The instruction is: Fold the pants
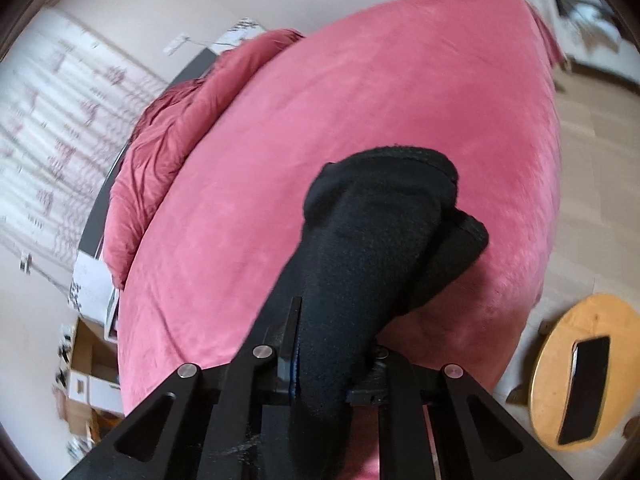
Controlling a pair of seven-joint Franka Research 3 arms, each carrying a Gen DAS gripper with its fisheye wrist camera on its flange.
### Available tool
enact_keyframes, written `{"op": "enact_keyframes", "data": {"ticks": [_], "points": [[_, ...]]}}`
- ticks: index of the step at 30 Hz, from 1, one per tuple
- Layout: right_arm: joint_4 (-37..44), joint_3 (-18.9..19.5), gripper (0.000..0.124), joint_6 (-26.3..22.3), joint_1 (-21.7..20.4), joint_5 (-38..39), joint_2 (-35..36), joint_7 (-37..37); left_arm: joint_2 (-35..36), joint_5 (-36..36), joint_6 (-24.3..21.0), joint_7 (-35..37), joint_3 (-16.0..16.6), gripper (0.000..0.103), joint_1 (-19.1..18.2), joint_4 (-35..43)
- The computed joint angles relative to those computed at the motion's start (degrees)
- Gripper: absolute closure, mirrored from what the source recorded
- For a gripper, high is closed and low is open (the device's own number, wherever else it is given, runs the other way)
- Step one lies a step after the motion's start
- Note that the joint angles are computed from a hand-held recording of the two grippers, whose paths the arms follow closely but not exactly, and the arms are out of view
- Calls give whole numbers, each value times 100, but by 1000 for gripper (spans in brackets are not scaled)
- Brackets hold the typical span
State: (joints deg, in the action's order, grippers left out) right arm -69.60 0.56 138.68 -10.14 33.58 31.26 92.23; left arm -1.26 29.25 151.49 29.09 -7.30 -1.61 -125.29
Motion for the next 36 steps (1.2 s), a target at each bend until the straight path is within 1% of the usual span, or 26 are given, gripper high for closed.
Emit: {"op": "enact_keyframes", "data": {"ticks": [2,5,13,16,20,24,30,36], "points": [[-66,-19,109,93,120,-166,-147,-110,-105,4,252,4,27,28,26,-178],[-275,20,109,300,232,-175,-388,-250,-249,56,552,5,48,28,95,-426],[-1012,49,109,914,711,-321,-1064,-753,-505,70,971,-189,37,28,261,-801],[-1305,69,109,1216,952,-510,-1290,-1099,-568,106,1083,-238,20,28,319,-904],[-1722,200,109,1560,1197,-552,-1564,-1752,-619,178,1167,-274,-7,28,383,-985],[-2054,353,109,1639,1323,-173,-1763,-2327,-636,202,1213,-314,-30,28,412,-1026],[-2651,441,109,1816,1639,15,-2008,-3196,-647,220,1301,-363,-37,28,441,-1075],[-3311,452,108,1934,2000,-286,-2124,-3798,-656,351,1214,-379,-74,28,444,-1048]]}}
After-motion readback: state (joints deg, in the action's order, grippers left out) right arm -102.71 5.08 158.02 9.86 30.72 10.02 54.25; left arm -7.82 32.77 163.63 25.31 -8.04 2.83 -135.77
